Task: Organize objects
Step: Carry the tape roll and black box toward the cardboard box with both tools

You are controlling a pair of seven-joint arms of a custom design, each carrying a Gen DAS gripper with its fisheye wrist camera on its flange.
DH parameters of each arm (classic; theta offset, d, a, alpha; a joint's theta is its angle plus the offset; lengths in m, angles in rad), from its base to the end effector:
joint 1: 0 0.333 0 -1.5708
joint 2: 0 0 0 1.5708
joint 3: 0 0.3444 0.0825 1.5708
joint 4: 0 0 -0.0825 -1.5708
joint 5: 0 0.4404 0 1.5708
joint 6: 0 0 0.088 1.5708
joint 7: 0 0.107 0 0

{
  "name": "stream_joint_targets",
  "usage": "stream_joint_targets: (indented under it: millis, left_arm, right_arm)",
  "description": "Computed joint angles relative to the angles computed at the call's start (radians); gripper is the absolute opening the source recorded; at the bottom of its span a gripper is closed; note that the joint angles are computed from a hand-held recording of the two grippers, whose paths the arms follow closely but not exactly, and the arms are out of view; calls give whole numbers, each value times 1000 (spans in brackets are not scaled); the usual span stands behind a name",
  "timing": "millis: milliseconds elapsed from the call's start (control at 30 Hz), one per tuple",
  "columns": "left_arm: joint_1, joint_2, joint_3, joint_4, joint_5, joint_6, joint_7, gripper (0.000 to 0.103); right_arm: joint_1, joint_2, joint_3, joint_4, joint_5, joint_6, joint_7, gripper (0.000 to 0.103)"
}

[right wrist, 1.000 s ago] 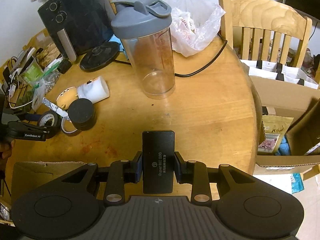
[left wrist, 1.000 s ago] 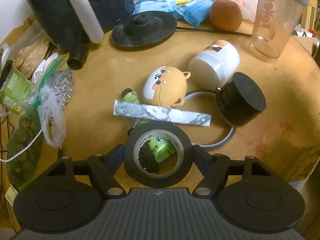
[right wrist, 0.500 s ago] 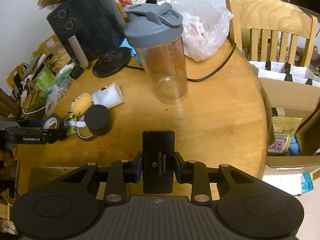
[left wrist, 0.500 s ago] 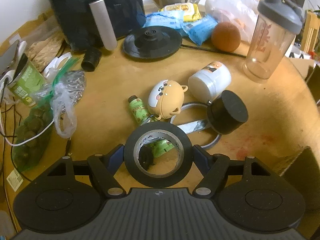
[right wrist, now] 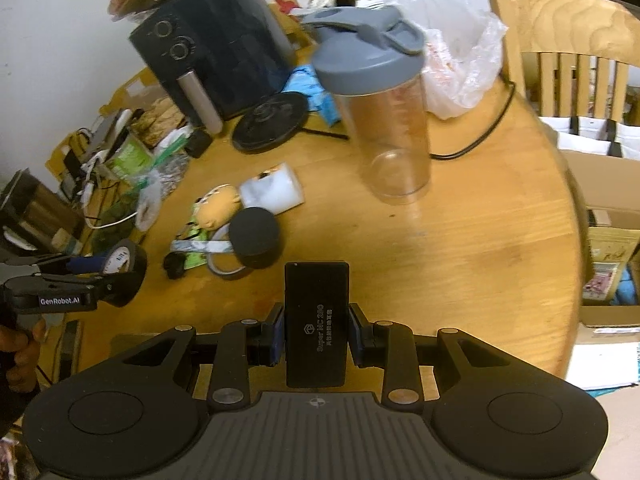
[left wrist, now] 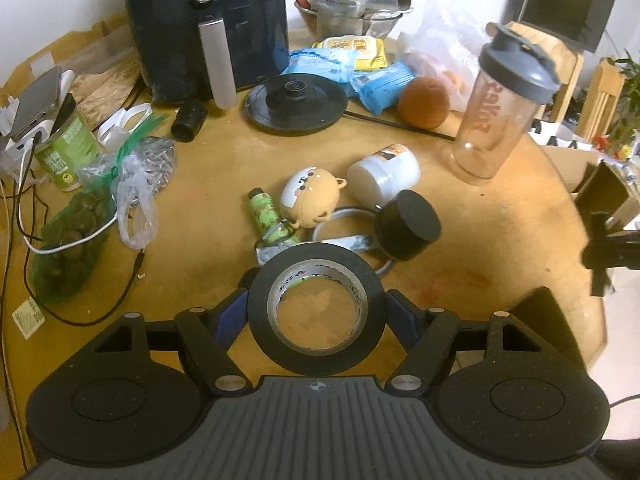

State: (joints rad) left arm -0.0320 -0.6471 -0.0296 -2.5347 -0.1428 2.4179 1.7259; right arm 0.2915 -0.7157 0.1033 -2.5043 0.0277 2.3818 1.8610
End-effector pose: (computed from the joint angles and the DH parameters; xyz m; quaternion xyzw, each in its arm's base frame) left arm 0.4315 -0.0286 0.5508 -0.6343 0.7257 -0.2134 0.1597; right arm 0.3830 0.1674 0.5912 -0.7047 0.6468 -0.1463 0.2524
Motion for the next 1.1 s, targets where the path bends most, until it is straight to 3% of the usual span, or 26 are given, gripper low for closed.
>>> stream_joint_targets:
  millis: [500, 833, 1100]
  left_arm:
    - [-38, -169, 35, -98, -75, -88, 22, 73]
    - [-44, -254, 45, -164, -94, -147, 54, 73]
    - [-49, -258, 35, -189, -102, -143, 60, 73]
  right_arm:
    - [74, 26, 17, -1, 64, 1, -13, 34]
    - [103, 40, 31, -17, 79, -70, 12, 34]
    - [98, 94, 63, 7, 29, -107, 59, 34]
